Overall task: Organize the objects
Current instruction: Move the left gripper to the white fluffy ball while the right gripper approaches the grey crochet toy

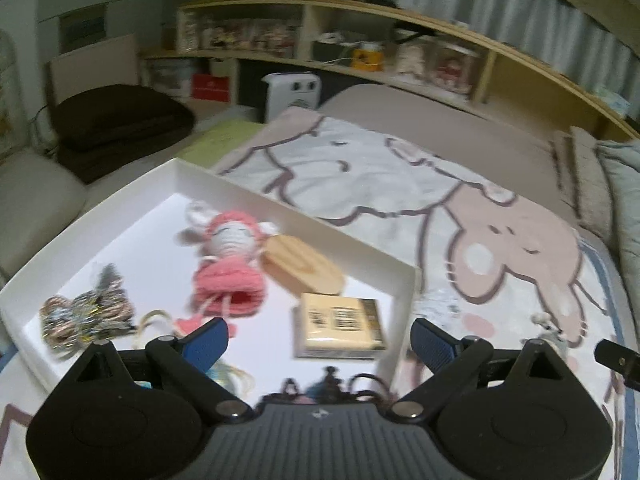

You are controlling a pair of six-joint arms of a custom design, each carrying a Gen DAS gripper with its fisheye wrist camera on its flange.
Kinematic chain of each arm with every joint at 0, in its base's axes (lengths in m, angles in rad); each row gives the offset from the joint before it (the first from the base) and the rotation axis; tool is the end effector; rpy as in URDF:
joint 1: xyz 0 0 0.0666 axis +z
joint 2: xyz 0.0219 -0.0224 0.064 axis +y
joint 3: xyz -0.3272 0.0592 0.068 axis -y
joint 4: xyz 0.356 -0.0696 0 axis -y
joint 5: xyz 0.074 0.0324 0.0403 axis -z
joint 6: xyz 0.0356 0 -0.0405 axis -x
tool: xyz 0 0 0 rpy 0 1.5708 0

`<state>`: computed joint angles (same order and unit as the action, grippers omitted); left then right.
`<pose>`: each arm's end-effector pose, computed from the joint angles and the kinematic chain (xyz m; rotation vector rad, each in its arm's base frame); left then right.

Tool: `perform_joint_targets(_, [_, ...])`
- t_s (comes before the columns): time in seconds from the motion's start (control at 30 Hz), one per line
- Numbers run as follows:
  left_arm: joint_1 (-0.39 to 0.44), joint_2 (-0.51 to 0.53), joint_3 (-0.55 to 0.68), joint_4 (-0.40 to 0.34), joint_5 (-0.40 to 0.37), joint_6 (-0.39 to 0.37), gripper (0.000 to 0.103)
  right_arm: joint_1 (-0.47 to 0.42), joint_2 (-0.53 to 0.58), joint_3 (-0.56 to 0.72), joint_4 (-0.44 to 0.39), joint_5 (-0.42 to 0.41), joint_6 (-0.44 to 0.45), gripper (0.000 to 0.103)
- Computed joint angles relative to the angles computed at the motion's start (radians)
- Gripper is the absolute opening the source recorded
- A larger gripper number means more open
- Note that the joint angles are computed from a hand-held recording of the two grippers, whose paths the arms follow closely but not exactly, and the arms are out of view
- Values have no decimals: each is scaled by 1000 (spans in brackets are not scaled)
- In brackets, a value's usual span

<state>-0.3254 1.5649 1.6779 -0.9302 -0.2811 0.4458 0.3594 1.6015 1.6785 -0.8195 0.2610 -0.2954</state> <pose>0.4916 -0.1559 0.4193 -0.2720 2.3316 -0.0416 0.5038 0.1790 0.4095 0.0585 2.2822 0.0389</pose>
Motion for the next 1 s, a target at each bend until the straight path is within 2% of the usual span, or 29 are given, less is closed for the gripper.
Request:
perform_joint_targets(0.27, [-38, 3, -23, 75, 43, -77, 97, -28, -32, -80, 58, 70, -39, 103])
perform_joint_targets(0.5, [-72, 19, -29, 92, 91, -110, 96, -63, -41, -147, 134, 5, -42, 103])
perform_joint_targets(0.77, [-105, 43, -36, 125, 166, -138, 80, -105, -31, -186, 199, -78, -39, 103])
perform_joint_targets(0.83, [-110, 52, -38, 133, 186, -141, 72, -118, -25, -194, 215, -112, -52, 102])
perform_joint_targets(0.87, [-112, 54, -42, 138, 191, -138, 69, -123, -22, -198, 222, -127, -56, 98])
perform_joint_targets(0.9, [-114, 58, -44, 141, 197, -133, 65, -127, -16, -196, 222, -142, -58, 89])
perform_joint_targets(1.0, [-119, 68, -51, 150, 198, -115, 57, -133, 9, -189, 222, -184, -44, 71])
